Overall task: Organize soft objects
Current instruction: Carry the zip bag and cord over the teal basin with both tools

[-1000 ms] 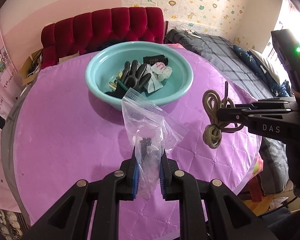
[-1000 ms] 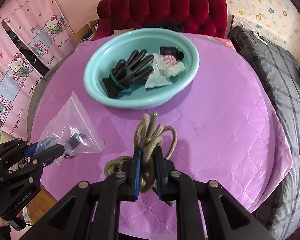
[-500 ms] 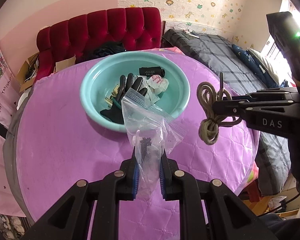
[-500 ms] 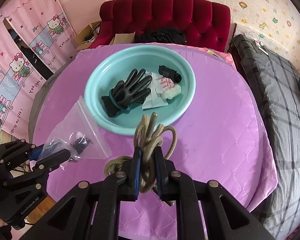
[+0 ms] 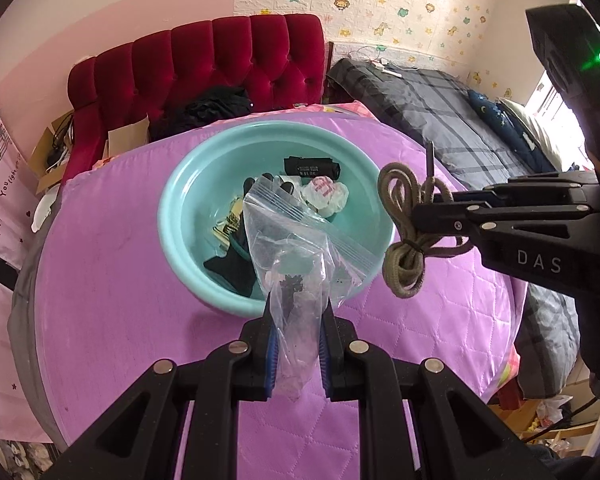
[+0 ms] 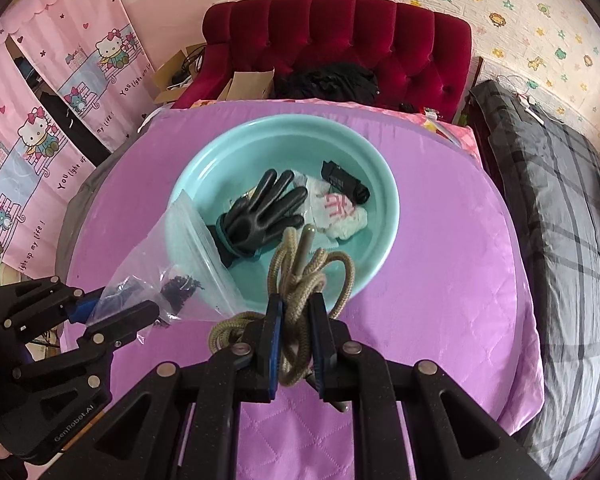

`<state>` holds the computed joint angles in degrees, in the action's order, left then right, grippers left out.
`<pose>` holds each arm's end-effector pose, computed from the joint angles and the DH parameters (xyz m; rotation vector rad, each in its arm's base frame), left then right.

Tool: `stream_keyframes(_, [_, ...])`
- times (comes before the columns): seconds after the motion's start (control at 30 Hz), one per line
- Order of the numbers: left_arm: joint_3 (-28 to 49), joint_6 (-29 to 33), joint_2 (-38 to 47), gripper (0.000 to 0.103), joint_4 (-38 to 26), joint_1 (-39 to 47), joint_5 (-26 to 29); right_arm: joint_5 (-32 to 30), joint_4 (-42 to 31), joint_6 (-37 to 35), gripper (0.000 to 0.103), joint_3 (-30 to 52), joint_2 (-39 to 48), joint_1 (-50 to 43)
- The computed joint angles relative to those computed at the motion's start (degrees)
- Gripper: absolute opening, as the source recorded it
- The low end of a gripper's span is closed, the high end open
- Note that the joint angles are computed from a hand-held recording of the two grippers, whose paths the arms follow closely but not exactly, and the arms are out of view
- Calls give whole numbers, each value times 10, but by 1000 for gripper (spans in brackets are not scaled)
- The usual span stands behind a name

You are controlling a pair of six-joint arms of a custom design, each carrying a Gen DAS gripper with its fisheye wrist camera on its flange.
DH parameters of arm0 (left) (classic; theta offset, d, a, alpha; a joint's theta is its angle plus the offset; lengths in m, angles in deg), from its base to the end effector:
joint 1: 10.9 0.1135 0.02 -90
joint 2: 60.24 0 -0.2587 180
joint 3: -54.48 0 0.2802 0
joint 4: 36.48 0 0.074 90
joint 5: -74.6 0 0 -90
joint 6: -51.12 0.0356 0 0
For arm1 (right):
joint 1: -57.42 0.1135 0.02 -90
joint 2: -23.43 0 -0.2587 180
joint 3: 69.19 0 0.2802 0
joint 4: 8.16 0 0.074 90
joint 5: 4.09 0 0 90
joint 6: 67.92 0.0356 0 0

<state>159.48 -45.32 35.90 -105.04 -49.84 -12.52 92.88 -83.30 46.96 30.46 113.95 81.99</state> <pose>0.2943 -0.2401 0.3193 0.7595 2.5414 -0.3385 0.3141 0.1389 0.3168 0.0424 2.7098 0.0909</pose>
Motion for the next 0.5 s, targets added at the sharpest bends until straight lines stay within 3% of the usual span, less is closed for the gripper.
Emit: stream_keyframes(0.5, [160, 25, 139, 18, -31, 33, 10, -26, -2, -61, 13, 136, 135, -63])
